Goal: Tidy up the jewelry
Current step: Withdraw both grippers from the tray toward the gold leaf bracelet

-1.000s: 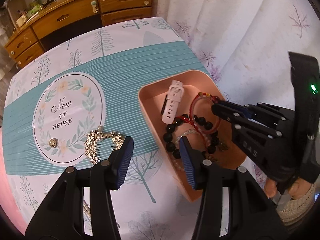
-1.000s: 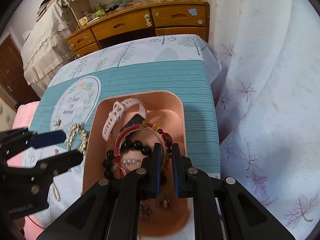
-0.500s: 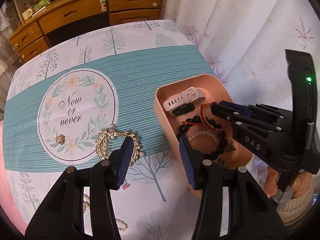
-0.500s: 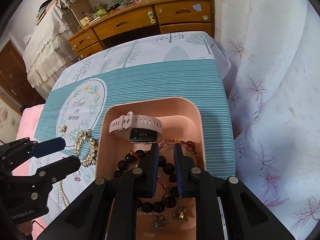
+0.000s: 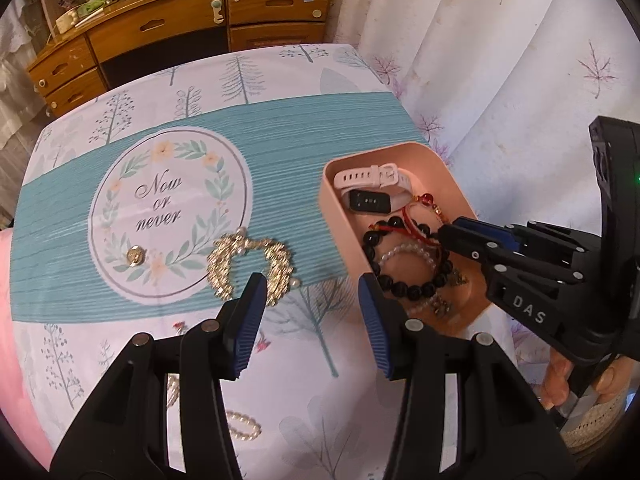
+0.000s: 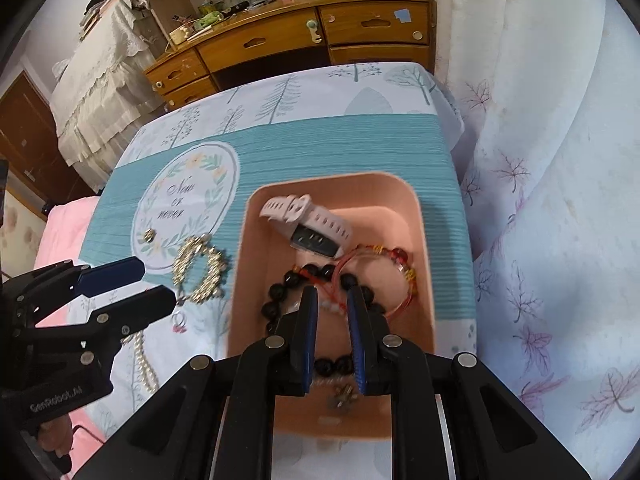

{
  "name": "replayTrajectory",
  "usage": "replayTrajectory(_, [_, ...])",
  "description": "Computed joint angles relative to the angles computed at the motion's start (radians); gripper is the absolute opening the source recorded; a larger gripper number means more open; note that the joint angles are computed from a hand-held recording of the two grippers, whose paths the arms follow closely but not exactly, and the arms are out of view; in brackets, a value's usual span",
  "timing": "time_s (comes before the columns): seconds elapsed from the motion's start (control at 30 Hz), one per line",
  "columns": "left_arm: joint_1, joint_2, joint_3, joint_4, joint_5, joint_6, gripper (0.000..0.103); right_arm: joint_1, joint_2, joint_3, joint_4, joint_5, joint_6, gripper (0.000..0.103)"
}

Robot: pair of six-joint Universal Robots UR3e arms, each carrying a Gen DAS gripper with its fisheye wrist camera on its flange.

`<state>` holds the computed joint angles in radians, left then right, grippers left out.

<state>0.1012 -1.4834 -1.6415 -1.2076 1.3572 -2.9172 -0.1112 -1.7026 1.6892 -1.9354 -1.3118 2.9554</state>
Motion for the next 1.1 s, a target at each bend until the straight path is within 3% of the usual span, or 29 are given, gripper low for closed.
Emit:
replayTrajectory(0.2, [0.128,0.152,-0.057,-0.097,-0.033,0.085,0.044,0.032,-0.077,-0.004,0.072,0.003,-0.005,0.015])
replayTrajectory(0.4, [0.351,0.312,-0.057,-0.268,-0.109,0.23,0.044,0.118,-0.093,-0.095,0.16,0.016,0.027,0.016])
replayTrajectory(0.47, [0.432,0.354,-0.047,-0.332,-0.137,0.282,0.044,0.169,-0.075,-0.138,0.172,0.01,0.05,0.032])
replayTrajectory(0.53, [0.522,0.386,-0.029,-0.402,-0.17,0.344,0.044,0.212,-0.053,-0.176,0.165,0.009,0.074,0.042])
replayTrajectory(0.67, [0.677,0.414,0.023,-0.519,-0.225,0.459,0.045,0.322,0.033,-0.293,0.157,-0.031,0.122,0.042])
replayTrajectory(0.77, [0.755,0.409,0.048,-0.56,-0.248,0.519,0.053,0.414,0.132,-0.413,0.158,-0.078,0.134,0.042])
replayTrajectory(0.9, [0.768,0.349,0.046,-0.516,-0.229,0.519,0.055,0.479,0.321,-0.62,0.223,-0.114,0.119,0.042])
replayTrajectory(1.1, [0.664,0.16,0.017,-0.322,-0.145,0.407,0.055,0.495,0.635,-0.945,0.373,-0.147,0.06,0.041])
